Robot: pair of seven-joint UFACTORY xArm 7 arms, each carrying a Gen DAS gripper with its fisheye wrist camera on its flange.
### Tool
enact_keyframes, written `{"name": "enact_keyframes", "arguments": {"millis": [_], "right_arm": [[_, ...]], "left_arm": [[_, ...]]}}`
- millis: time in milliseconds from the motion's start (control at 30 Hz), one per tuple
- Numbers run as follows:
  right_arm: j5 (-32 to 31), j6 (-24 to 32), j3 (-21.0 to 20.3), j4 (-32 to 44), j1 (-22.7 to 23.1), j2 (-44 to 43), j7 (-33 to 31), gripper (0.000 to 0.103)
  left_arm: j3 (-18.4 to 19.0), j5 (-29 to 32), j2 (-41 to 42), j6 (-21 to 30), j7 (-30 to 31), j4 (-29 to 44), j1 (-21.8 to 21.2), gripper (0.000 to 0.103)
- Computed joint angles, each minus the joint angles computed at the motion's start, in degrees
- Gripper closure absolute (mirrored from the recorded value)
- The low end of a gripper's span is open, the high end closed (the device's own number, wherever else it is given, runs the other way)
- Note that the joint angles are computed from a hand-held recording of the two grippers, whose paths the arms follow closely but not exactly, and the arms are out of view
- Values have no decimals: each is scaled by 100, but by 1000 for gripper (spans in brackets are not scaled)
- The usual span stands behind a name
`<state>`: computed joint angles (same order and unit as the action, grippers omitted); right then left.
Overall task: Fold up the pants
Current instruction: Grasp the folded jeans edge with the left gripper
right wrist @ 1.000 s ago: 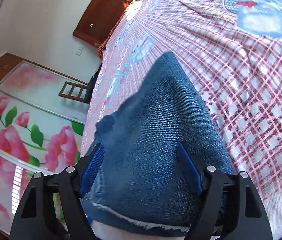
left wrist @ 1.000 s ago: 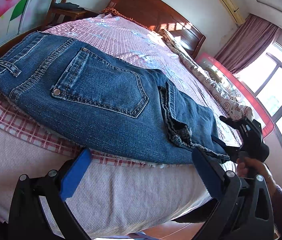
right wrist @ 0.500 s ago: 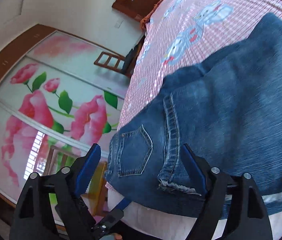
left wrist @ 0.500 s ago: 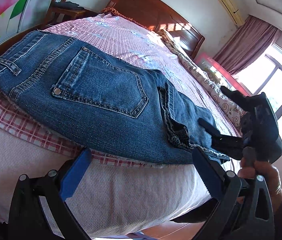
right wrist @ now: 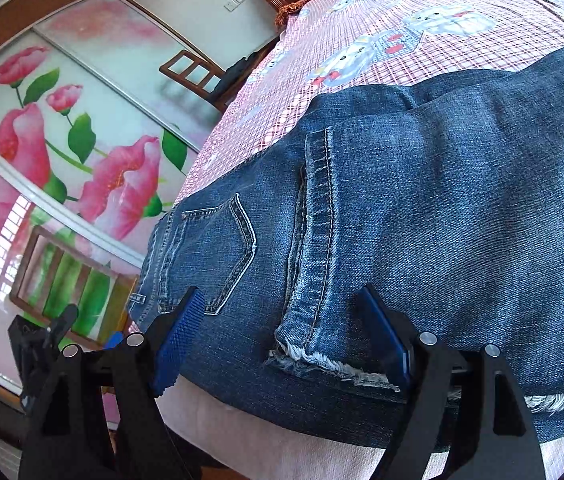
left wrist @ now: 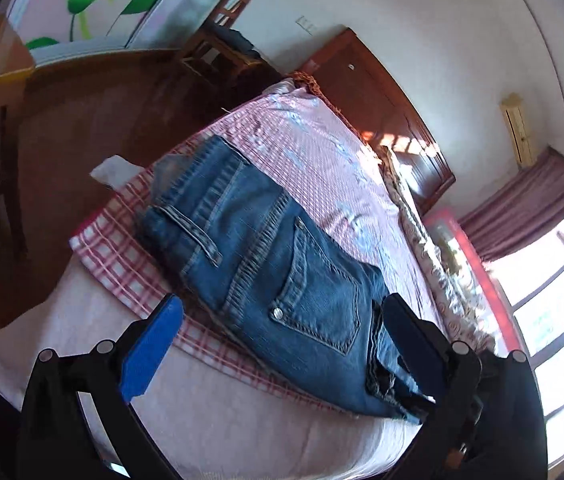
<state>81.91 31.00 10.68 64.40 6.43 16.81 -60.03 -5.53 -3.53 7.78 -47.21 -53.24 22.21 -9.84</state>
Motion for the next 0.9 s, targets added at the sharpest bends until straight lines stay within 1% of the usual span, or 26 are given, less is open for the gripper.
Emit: {"name": "enact_keyframes", "arguments": {"millis": [67,100,167,233,300,367,400,433,467,533,567,667,700,733,767,867,900], "right_arm": [[3,-68,17,22,33,15,-5,25],[67,-25,5,-101,-19,-60,-117,25],[76,-26,-9,-108,-6,-57,-131,25],[78,-44,-12,-100,13,-44,-127,25],[90,-41,-21,-101,4,-38,-158,25],[119,-85,-11,-115,25,-44,-199,25],[164,-99,-6,-128,28,-43,-239,25],[184,-109,-5,-130,36,-41,-257,25],[203,-123,-4,-134,45,-42,-273,25],[246,-148,-4,-143,60,-40,-316,25],[254,-139,-8,-144,61,-42,-317,25],[277,-141,-15,-146,73,-37,-321,25],[275,-134,-19,-144,74,-35,-313,25],[284,-125,-20,-146,71,-38,-324,25],[298,-108,-22,-145,66,-35,-339,25],[313,-97,-29,-144,66,-32,-356,25],[313,-101,-31,-143,69,-29,-360,25]], "left_arm": [[140,502,144,-347,-452,15,325,3],[184,563,179,-413,-517,37,415,3],[258,741,290,-468,-637,153,600,3],[305,1438,622,-732,-1126,364,974,3],[287,1885,866,-662,-1443,608,1223,3],[230,2284,1155,-721,-1696,839,1430,3],[198,2612,1316,-746,-1868,974,1577,3],[169,2822,1425,-678,-1982,1075,1668,3],[156,2893,1465,-554,-1998,1126,1695,3],[139,3002,1548,-524,-1916,1205,1737,3],[132,3105,1522,-403,-1905,1235,1770,3],[81,3421,1279,328,-1882,1362,1821,3],[29,3609,1278,397,-1991,1430,1922,3],[-53,3895,1356,317,-2210,1512,2078,3],[-97,4064,1395,290,-2398,1559,2173,6],[-48,4048,1298,247,-2420,1461,2153,15],[-21,3984,1267,202,-2413,1398,2140,17]]}}
